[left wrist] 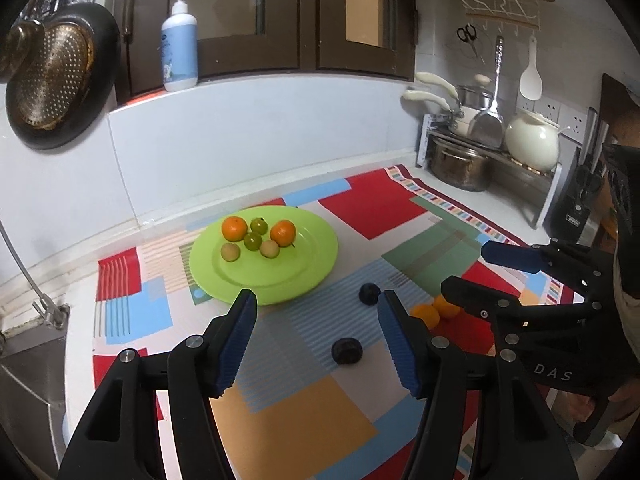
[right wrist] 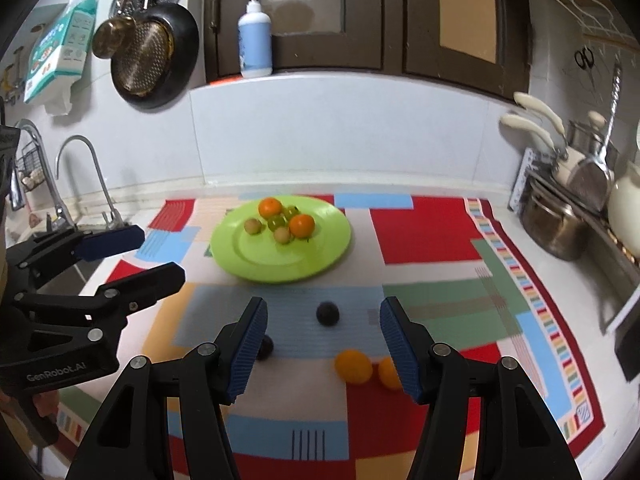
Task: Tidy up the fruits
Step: 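Lift both open tools away from the plate toward the remaining fruits, then grasp a dark plum with the left tool while the right tool grasps an orange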
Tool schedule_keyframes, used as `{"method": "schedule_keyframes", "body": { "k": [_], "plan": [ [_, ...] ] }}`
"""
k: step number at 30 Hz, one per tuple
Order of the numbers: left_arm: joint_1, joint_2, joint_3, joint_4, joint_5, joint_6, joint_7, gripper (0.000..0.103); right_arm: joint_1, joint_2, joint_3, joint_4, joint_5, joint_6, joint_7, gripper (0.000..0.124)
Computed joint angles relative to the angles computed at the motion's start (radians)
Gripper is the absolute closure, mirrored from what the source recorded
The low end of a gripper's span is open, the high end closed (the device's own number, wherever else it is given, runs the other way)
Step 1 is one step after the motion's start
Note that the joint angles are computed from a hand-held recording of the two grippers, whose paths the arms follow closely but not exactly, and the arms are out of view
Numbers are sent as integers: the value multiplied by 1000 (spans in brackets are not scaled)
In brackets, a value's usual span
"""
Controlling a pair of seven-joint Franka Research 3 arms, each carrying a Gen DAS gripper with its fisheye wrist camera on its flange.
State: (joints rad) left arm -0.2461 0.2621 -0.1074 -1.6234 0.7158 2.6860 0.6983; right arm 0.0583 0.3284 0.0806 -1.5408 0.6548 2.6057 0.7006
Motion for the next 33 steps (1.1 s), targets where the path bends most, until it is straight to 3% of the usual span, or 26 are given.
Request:
{"method": "schedule_keyframes", "body": {
  "k": [5,16,33],
  "plan": [
    [6,11,-6,-15,-4,17,49,41,9,-5,-12,-36,-18,27,46,64],
    [32,94,-33,11,-188,-4,272,40,46,18,-36,-98,-144,135,176,64],
    [42,170,-40,58,-318,-14,388,40,32,99,-37,-24,-235,43,315,64]
  ]
}}
